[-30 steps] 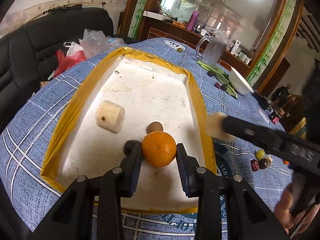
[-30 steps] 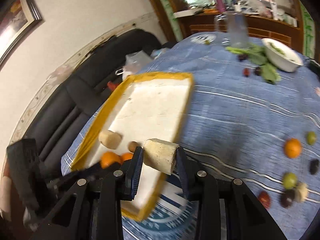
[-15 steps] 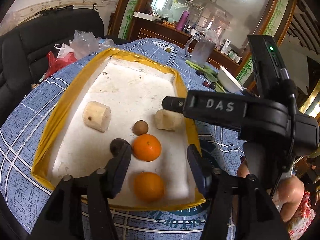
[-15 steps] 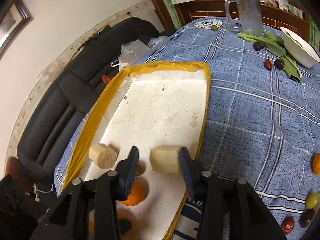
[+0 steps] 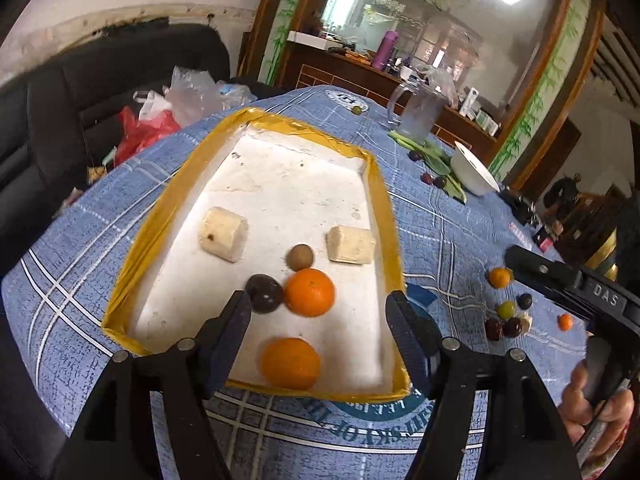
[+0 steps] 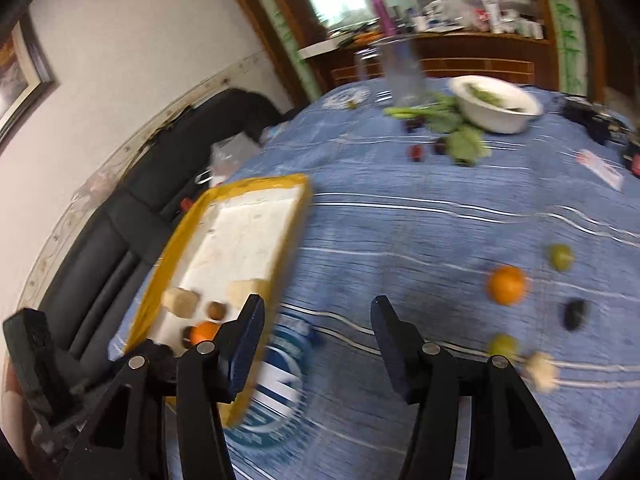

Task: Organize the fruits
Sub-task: 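Grasp a tangerine with the right tool while the left grasps another tangerine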

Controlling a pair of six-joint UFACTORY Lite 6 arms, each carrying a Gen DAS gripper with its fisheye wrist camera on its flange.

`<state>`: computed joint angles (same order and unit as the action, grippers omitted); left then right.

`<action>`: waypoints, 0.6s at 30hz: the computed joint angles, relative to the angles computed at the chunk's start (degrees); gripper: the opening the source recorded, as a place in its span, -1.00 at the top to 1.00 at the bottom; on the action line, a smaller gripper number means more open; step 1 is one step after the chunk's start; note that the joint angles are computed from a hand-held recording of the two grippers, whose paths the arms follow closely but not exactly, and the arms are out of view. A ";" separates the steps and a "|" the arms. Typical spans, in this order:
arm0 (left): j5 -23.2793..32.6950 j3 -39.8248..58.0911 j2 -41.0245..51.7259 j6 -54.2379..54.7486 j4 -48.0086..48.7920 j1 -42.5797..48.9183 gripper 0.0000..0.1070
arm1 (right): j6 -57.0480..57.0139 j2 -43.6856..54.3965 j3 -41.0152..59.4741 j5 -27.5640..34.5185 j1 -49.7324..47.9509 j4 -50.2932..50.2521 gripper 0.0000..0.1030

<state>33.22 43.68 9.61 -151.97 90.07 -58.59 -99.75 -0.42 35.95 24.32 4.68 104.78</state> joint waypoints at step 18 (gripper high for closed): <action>13.03 24.32 15.10 28.15 -21.15 -11.64 -0.48 | -6.43 -3.60 -7.29 15.07 -38.27 -17.22 -0.15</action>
